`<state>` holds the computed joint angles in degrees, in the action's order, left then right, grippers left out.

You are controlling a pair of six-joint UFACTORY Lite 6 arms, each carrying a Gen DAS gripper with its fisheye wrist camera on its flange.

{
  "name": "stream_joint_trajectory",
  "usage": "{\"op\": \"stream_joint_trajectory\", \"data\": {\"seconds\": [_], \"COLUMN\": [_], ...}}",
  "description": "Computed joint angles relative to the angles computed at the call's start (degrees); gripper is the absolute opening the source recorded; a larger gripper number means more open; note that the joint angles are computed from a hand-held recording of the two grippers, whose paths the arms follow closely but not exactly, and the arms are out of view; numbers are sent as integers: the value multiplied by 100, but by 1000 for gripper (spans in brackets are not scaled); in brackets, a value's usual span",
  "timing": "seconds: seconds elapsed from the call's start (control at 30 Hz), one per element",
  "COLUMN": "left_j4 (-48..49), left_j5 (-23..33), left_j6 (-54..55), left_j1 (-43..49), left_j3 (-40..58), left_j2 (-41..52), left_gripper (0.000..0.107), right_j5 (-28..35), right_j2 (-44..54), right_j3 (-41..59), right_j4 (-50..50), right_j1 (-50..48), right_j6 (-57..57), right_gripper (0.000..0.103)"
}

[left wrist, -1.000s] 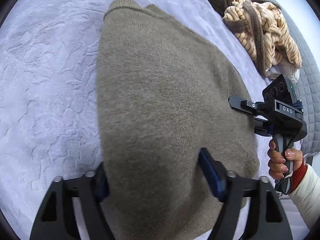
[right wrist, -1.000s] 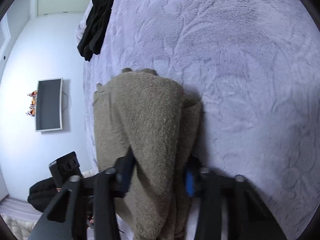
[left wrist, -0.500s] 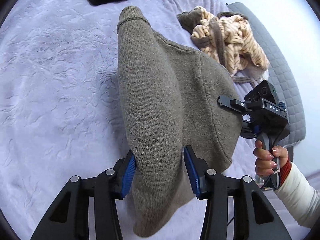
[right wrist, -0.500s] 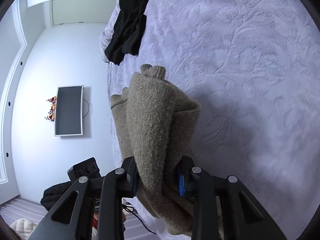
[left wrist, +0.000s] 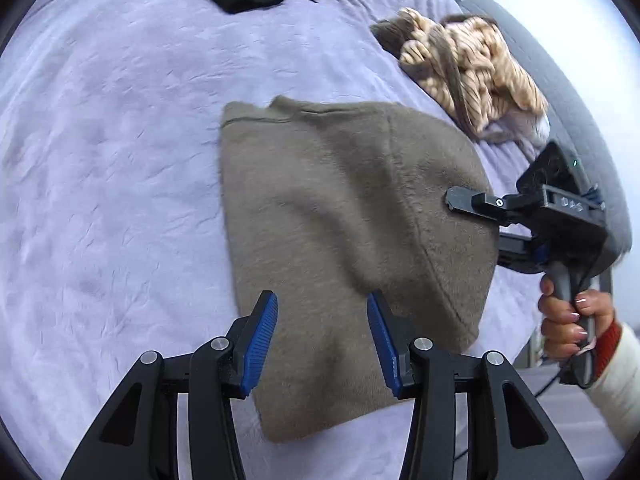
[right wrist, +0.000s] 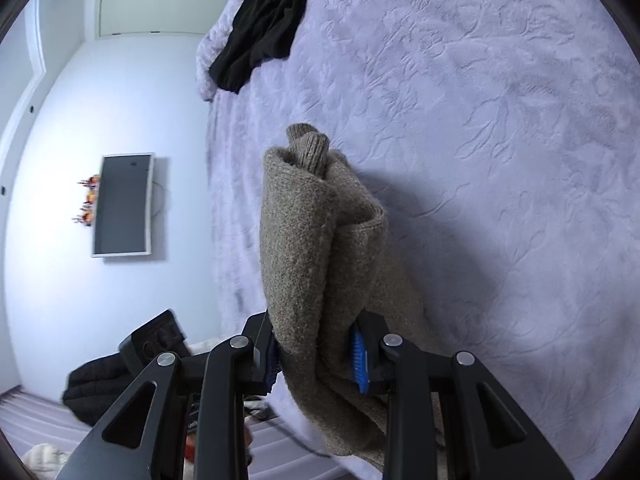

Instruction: Fold small clothes

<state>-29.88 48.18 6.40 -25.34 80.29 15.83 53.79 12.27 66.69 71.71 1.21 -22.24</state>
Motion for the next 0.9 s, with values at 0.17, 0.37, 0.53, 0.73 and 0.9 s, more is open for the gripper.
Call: {"op": "stream_joint_trajectory", "data": {"seconds": [0.17,0.37,0.53,0.73,0.9], "left_j4": [29,-509,-1199,-1265,-1674], "left_j5": [91,122,133,-162,91], "left_j6": [109,724,1100,981,1171], "left_j1": [342,337,204,30,285], "left_j3": [-206,115,239,107,-69], "left_j2": [-36,994,1577,1336,724], "left_gripper": [82,82,82,54,50], "right_j5": [-88,-55,514,426,927], "right_j2": [61,438,753,1292,820], "right_j3": [-9,7,-389,-365,-457], "right_j4": [-572,-867,-390,-87,305], "right_j1": [-395,-972,-1252,-938,-1075], "right_j6": [75,-263,-1326,-1234,-1193], "right_gripper": [40,78,78,46,38]}}
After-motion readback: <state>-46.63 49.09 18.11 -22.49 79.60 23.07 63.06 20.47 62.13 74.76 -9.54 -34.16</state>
